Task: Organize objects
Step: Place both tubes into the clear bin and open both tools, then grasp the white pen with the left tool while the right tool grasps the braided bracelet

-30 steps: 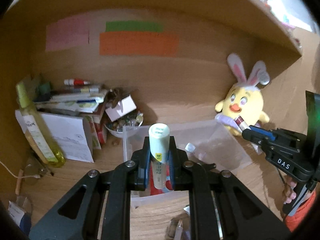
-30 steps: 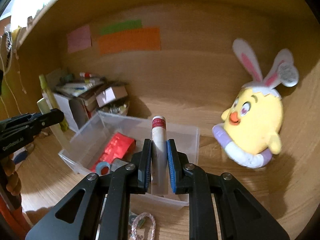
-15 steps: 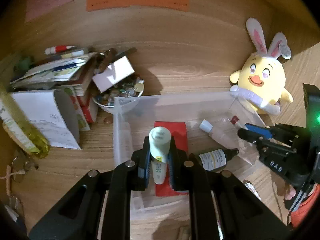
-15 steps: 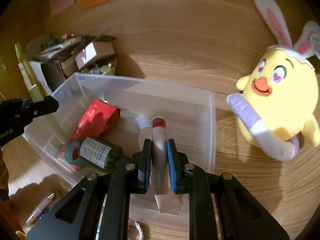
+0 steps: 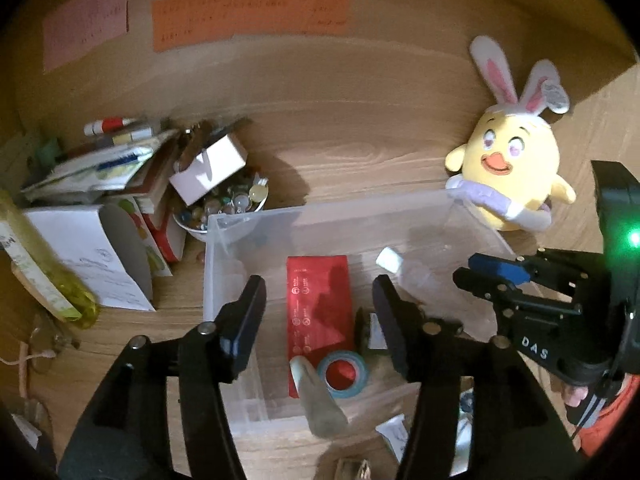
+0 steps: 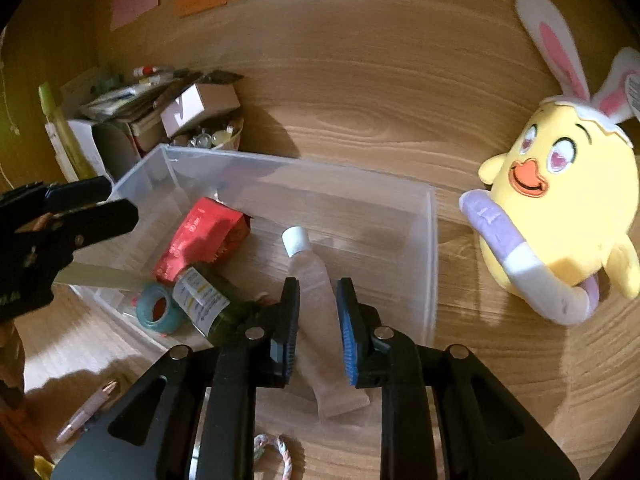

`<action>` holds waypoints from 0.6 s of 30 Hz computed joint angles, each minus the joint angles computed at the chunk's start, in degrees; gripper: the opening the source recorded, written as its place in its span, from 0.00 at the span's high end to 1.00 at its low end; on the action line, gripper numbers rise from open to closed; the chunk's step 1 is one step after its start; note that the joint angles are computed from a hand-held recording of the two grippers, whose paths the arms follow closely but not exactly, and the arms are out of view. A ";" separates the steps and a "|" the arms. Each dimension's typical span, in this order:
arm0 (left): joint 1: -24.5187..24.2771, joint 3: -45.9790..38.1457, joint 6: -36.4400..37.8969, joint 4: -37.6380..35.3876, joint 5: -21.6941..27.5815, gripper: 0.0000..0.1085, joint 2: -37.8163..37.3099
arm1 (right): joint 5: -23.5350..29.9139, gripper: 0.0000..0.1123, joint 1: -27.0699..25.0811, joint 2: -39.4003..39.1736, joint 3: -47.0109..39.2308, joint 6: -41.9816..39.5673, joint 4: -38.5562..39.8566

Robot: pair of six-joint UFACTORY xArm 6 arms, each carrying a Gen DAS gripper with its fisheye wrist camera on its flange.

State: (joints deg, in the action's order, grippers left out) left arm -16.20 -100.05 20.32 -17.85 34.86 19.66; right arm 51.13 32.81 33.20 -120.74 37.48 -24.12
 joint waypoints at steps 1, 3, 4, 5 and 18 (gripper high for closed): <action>-0.09 1.40 0.48 -0.35 -0.87 0.41 -1.17 | -0.61 0.82 0.11 -1.01 1.26 0.64 -0.39; -0.24 4.25 1.42 -0.78 -2.64 0.37 -3.39 | -2.01 0.74 0.44 -3.45 4.22 2.06 -1.49; -0.30 6.04 1.77 -0.78 -3.71 0.35 -4.77 | -2.91 0.72 0.65 -4.73 5.86 2.86 -2.17; -0.33 7.90 2.27 -0.96 -4.77 0.32 -6.23 | -3.81 0.68 0.97 -6.18 7.63 3.88 -3.25; 0.86 27.48 10.09 -7.23 -7.93 0.26 -20.48 | -9.41 0.46 5.77 -21.46 29.29 14.80 -12.61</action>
State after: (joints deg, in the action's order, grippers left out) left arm -15.35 -72.56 30.41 -25.08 26.93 -0.82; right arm 41.72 38.58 11.74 -91.45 52.28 -36.73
